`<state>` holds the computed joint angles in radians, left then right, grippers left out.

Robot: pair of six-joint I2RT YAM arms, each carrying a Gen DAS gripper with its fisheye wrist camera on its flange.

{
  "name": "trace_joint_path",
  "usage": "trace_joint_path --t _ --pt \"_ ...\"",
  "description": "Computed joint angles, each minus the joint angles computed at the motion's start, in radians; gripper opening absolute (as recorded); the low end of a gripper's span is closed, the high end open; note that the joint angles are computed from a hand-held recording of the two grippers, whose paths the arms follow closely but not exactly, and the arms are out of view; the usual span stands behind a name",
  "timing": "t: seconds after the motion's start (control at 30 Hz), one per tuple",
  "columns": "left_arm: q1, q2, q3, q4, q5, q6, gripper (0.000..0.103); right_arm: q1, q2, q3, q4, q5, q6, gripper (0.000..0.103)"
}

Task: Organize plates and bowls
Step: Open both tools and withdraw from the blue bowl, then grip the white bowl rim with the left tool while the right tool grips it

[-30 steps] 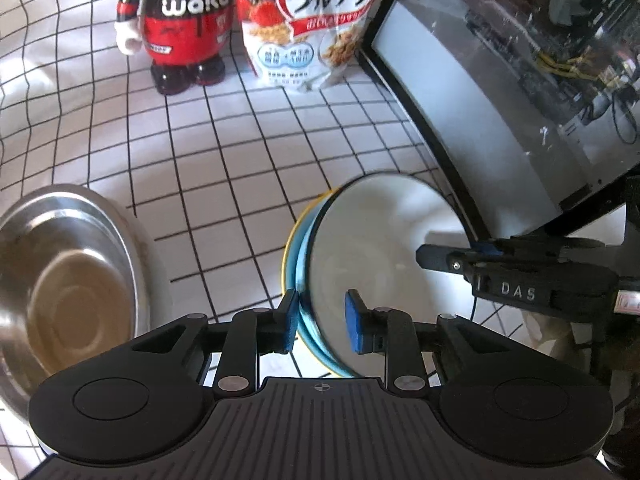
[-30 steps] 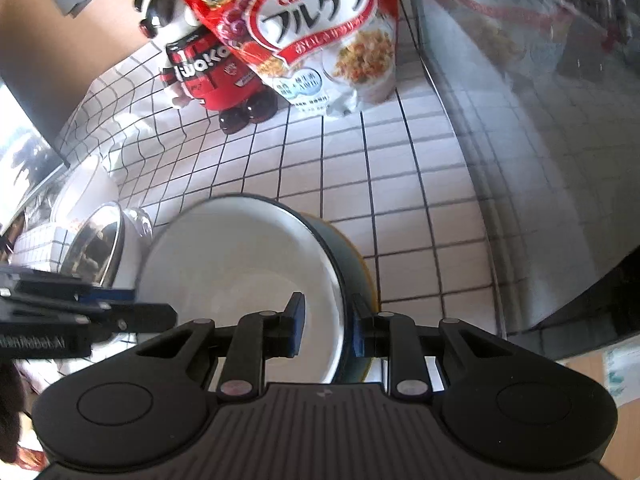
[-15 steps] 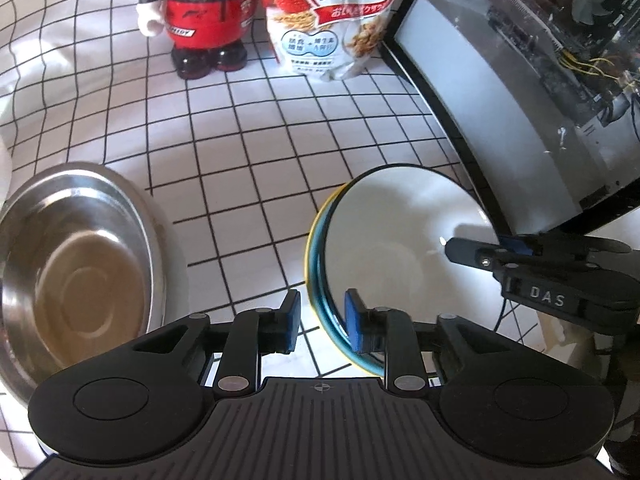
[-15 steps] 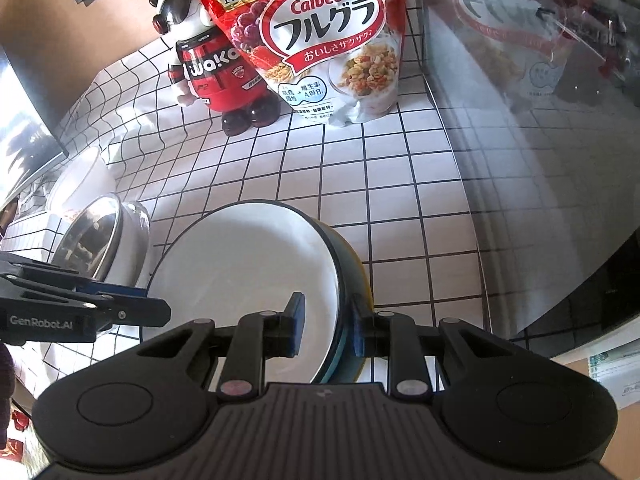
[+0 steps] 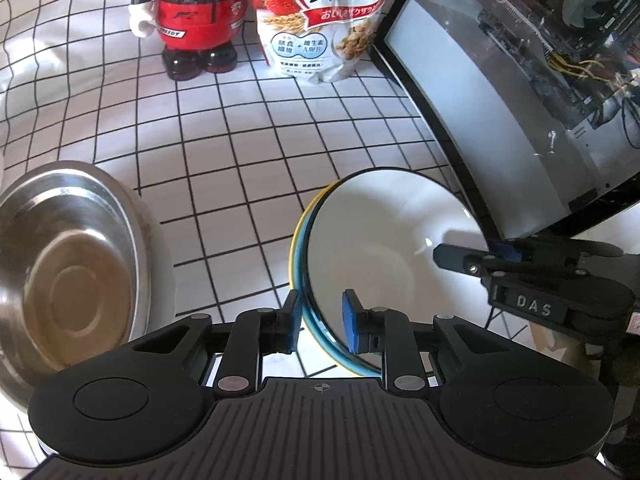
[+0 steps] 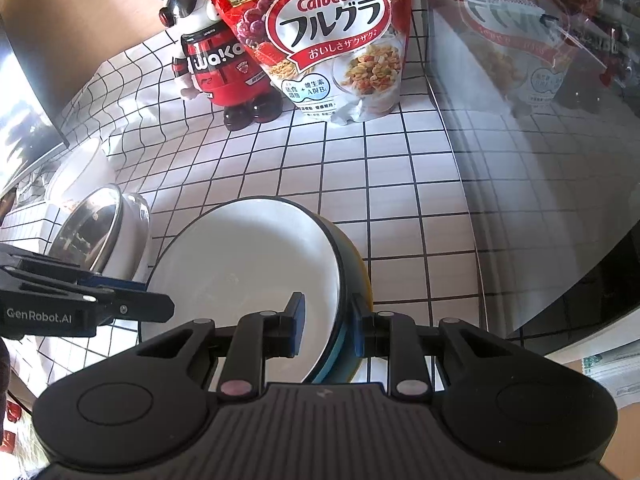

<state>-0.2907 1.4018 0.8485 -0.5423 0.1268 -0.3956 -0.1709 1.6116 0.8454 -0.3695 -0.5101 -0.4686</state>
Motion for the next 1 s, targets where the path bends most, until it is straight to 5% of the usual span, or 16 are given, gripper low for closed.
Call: trace_joint_path --t 0.37,0.47,0.8,1.0 --pt "0.009 0.001 -0.002 0.004 0.000 0.002 0.022 -0.001 -0.015 0.006 -0.016 0.016 0.000 0.024" --pt "0.025 -0.020 -0.015 0.008 0.010 0.002 0.022 0.009 -0.061 -0.022 0.014 0.042 -0.001 0.033" --pt "0.199 -0.243 -0.104 0.067 0.083 -0.005 0.022 0.132 -0.353 -0.209 0.340 0.103 0.077 0.064" --pt "0.521 -0.454 -0.162 0.075 0.146 0.018 0.022 0.435 -0.373 -0.223 0.563 0.336 0.221 0.072"
